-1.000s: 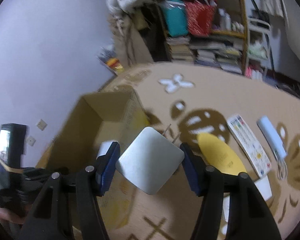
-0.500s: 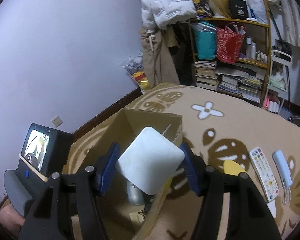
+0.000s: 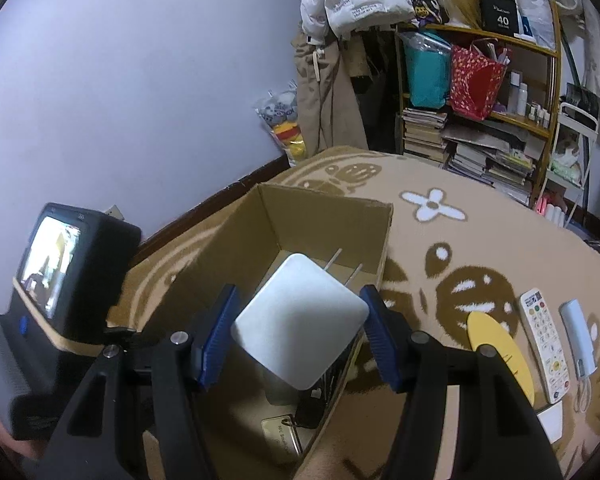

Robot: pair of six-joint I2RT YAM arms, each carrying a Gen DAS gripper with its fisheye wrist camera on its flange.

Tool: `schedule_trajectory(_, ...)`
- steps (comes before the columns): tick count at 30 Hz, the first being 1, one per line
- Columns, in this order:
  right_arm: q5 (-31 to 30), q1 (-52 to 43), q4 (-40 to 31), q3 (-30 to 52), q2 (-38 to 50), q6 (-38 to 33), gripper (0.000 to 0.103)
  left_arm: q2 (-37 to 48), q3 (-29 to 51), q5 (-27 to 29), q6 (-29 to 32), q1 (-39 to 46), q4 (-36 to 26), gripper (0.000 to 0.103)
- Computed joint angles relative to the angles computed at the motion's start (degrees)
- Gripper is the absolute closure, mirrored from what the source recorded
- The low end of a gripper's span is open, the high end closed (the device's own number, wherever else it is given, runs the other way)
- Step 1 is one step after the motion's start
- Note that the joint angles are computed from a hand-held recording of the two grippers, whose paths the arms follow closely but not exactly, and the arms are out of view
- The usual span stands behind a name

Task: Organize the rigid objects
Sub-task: 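Carry the grey square pad into the box with the right tool and release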

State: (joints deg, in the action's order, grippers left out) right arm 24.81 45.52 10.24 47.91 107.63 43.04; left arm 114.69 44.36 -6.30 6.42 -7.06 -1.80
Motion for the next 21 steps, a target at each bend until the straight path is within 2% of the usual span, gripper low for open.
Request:
schedule_trajectory(10,2.46,0.64,-0.52,-0.53,-1.03,0.84,0.037,-0.04,-0.04,-0.18,0.14,0.03,0.09,0.087)
schedule_trajectory(12,3.29,0.80,-1.68,-0.28,-1.51,0.92,0.033,0.19,0.00,-0.36,0.15,-0.03,0.14,0.087)
schedule_trajectory(14,4.03,0.77,-2.15,-0.90,-2.36,1.60,0.018,0.19,-0.08,-0.17,0.21,0.02,0.25,0.087)
schedule_trajectory(19,5.05,-0.87,-3.48,-2.86,-4.12,2.74,0.005,0.22,-0.11,-0.17,0.29,0.11,0.33,0.087)
schedule_trajectory(21,5.95,-1.93,-3.90,-4.10,-4.78,3.75,0.003,0.21,-0.11,-0.24,0.32,0.09,0.33,0.087)
